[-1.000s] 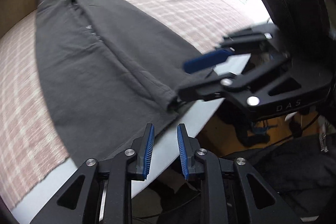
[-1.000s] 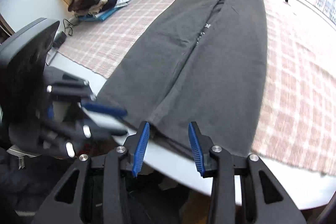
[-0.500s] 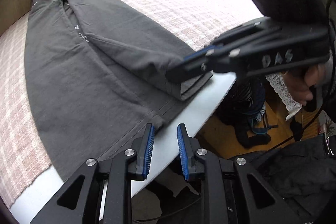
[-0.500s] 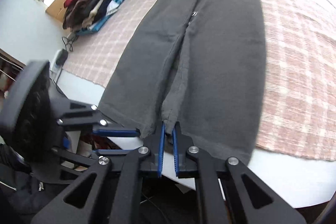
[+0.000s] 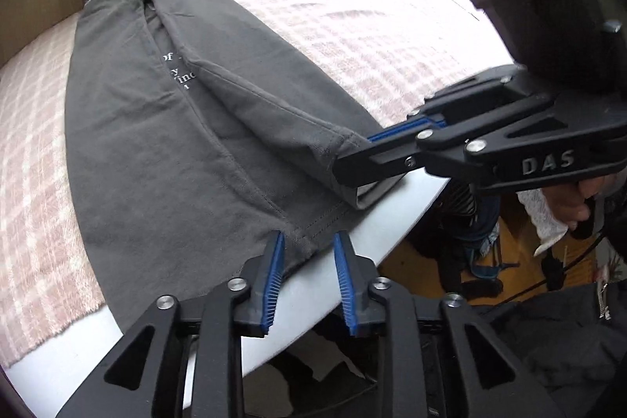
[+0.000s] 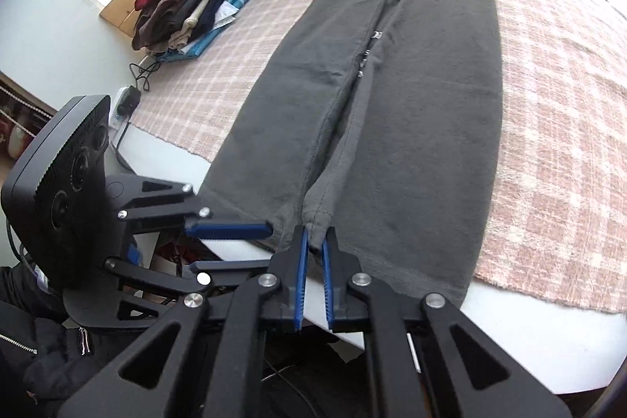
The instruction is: Fold clothes
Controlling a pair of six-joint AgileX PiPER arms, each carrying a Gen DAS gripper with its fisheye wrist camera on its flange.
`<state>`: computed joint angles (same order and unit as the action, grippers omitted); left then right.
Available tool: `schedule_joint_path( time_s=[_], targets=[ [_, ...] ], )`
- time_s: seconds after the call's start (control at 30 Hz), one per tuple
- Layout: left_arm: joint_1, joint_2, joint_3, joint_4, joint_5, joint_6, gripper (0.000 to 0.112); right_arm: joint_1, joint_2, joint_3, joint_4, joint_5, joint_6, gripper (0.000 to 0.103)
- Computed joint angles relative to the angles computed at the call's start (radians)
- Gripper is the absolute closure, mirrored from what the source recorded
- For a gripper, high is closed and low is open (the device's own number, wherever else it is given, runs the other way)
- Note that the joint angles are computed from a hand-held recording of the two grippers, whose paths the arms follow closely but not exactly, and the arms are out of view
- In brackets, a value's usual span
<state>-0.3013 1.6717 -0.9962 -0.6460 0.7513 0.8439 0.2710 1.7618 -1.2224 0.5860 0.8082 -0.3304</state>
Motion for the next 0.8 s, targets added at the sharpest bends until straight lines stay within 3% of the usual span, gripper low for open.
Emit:
schedule_joint_path(
  time_s=[0.07, 0.17, 0.37, 0.47, 0.53, 0.57, 0.67, 0.8],
  targets=[
    [-0.006, 0.028, -0.008, 0.015, -0.009, -0.013, 0.091, 0.006, 0.003, -0.007, -0.012, 0.002, 0.005, 0.095],
    [0.035, 0.05, -0.02, -0.048, 0.019, 0.017, 0.106, 0.008, 0.005, -0.011, -0.018, 0.004, 0.01, 0.095],
    [0.16, -0.009, -0.026, -0.137, 0.119, 0.08, 0.107, 0.017, 0.012, -0.024, -0.024, 0.011, 0.011, 0.095],
    [0.207, -0.049, -0.033, -0.162, 0.17, 0.103, 0.107, 0.037, 0.076, -0.074, 0.008, 0.086, -0.011, 0.092],
    [0.221, -0.062, -0.04, -0.16, 0.196, 0.123, 0.107, 0.046, 0.108, -0.098, 0.038, 0.151, -0.015, 0.08],
    [0.227, -0.061, -0.05, -0.157, 0.207, 0.133, 0.107, 0.04, 0.108, -0.093, 0.072, 0.174, -0.041, 0.078],
    [0.227, -0.043, -0.076, -0.149, 0.229, 0.146, 0.107, 0.004, 0.055, -0.045, 0.093, 0.142, -0.053, 0.078],
    [0.129, 0.013, -0.096, -0.064, 0.239, 0.093, 0.102, -0.093, 0.0, 0.006, 0.115, 0.058, -0.003, 0.078]
  ],
)
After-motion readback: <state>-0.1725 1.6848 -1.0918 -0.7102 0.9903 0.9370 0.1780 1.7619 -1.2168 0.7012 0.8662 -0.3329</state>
